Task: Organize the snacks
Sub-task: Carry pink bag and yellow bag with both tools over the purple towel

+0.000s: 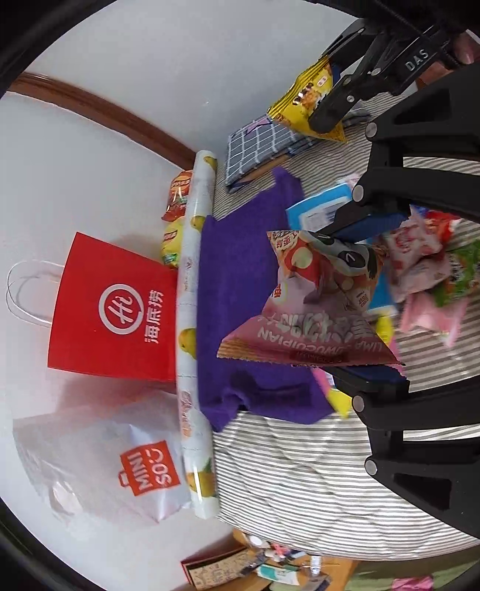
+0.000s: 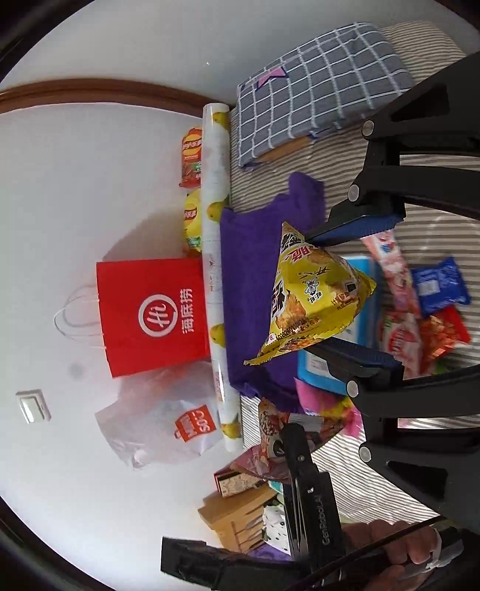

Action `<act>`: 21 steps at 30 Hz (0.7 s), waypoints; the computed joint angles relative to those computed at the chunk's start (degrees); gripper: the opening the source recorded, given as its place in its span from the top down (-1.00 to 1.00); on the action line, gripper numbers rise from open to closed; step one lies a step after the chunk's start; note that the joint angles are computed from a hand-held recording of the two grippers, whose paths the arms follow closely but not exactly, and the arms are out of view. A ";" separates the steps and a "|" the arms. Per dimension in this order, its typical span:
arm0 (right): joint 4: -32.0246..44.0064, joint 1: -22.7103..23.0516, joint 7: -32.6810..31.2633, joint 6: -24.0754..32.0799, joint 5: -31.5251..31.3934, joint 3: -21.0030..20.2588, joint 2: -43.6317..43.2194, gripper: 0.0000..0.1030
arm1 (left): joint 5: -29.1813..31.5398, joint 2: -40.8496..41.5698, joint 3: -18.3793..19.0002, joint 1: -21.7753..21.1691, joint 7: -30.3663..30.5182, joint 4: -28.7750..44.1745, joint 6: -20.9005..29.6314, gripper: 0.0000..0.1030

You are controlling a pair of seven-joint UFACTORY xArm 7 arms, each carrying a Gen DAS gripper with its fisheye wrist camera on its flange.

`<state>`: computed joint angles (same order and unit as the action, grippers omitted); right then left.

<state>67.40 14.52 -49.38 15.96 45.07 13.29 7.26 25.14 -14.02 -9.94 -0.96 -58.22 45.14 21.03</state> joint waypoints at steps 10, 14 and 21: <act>18.51 1.13 16.66 0.13 -17.69 -0.88 15.54 0.03 | -0.02 9.38 4.80 0.48 5.38 9.89 0.25 -0.04; 26.07 1.06 21.70 1.28 -23.22 -0.79 21.55 0.03 | -0.59 12.86 6.85 0.08 7.32 13.29 0.37 -0.04; 41.26 1.97 27.56 6.09 -30.81 -0.84 32.70 0.03 | -4.89 19.74 9.99 -0.60 12.99 20.07 1.37 -0.04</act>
